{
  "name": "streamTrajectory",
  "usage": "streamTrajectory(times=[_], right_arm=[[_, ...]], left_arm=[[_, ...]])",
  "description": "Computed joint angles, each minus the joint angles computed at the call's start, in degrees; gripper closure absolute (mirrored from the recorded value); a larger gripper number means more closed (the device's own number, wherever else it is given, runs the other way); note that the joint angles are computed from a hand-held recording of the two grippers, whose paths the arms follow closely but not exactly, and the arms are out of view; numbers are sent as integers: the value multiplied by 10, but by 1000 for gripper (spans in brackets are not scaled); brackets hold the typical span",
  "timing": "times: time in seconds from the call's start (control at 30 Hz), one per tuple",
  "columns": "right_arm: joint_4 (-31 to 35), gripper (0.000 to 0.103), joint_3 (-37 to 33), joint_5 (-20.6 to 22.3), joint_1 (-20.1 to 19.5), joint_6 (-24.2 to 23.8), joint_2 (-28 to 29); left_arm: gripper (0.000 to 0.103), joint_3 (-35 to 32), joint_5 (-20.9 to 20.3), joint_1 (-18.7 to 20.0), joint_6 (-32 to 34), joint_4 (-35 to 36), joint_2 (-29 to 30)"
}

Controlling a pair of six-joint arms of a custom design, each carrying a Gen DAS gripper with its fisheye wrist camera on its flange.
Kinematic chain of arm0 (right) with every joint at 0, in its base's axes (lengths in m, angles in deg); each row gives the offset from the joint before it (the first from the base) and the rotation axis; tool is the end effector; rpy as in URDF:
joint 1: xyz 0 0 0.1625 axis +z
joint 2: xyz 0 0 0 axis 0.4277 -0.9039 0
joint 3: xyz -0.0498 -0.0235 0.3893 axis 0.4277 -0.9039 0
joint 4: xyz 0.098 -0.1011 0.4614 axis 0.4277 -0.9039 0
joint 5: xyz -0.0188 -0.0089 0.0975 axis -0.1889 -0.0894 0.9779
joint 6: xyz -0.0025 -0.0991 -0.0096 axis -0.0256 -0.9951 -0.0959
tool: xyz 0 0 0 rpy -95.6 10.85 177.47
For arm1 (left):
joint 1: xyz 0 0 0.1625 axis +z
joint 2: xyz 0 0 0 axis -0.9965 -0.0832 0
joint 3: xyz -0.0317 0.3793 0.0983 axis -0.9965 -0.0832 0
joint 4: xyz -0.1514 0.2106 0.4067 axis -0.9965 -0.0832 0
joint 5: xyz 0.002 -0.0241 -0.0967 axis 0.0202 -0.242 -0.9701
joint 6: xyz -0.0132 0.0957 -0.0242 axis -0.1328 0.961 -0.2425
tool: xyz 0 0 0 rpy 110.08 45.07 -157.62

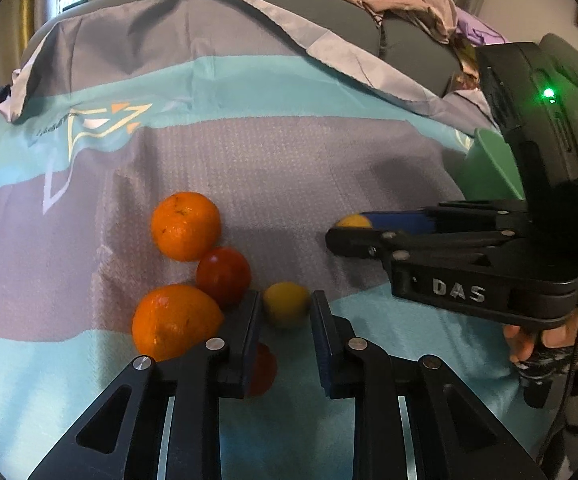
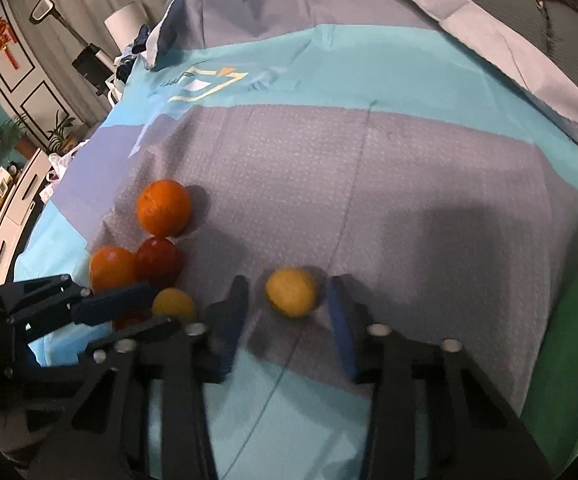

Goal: Organize fruits
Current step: 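Grasp a small yellow fruit with the left tool while the right tool grasps the tan ball fruit, then carry both held fruits over the green bowl and open both tools to drop them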

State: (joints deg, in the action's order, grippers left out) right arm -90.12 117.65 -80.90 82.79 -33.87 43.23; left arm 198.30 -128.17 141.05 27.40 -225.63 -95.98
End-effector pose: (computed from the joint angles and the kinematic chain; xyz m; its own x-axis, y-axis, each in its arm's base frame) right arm 0.2872 -0.5494 -0.0941 -0.5898 -0.7383 0.3273 -0.7645 0.6410 0.0682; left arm -0.0120 -0.3886 0.1977 -0.8252 -0.1156 -0.5529 0.2612 0.7898 -0.5550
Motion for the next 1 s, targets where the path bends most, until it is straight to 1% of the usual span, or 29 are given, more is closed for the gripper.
streamTrajectory(times=[0.1, 0.2, 0.3, 0.37, 0.5, 0.6, 0.73, 0.8, 0.93, 1.0], right_arm=[[-6, 76, 5, -5, 1, -4, -2], [-10, 76, 15, 3, -1, 5, -13], [-24, 75, 35, 14, -6, 10, -35], [-32, 75, 50, 22, -9, 12, -50], [-47, 75, 78, 34, -13, 8, -81], [-60, 75, 100, 43, -17, 6, -102], [-70, 75, 130, 56, -25, 11, -131], [-75, 75, 143, 61, -27, 14, -143], [-85, 75, 172, 70, -30, 21, -170], [-90, 75, 188, 71, -30, 20, -185]], left_arm=[[78, 0, -2, 0, 0, 0, 0], [78, -8, 1, 0, -5, 12, 9], [78, -23, 2, 3, -9, 33, 31], [77, -27, 8, 4, -12, 29, 45], [77, -24, 14, 3, -13, 17, 49], [77, -24, 21, 0, -20, 24, 48], [77, -13, 36, -23, -47, 49, 29], [77, -5, 47, -40, -68, 73, 11], [77, 9, 72, -77, -122, 144, -35], [77, 14, 75, -92, -141, 172, -56]])
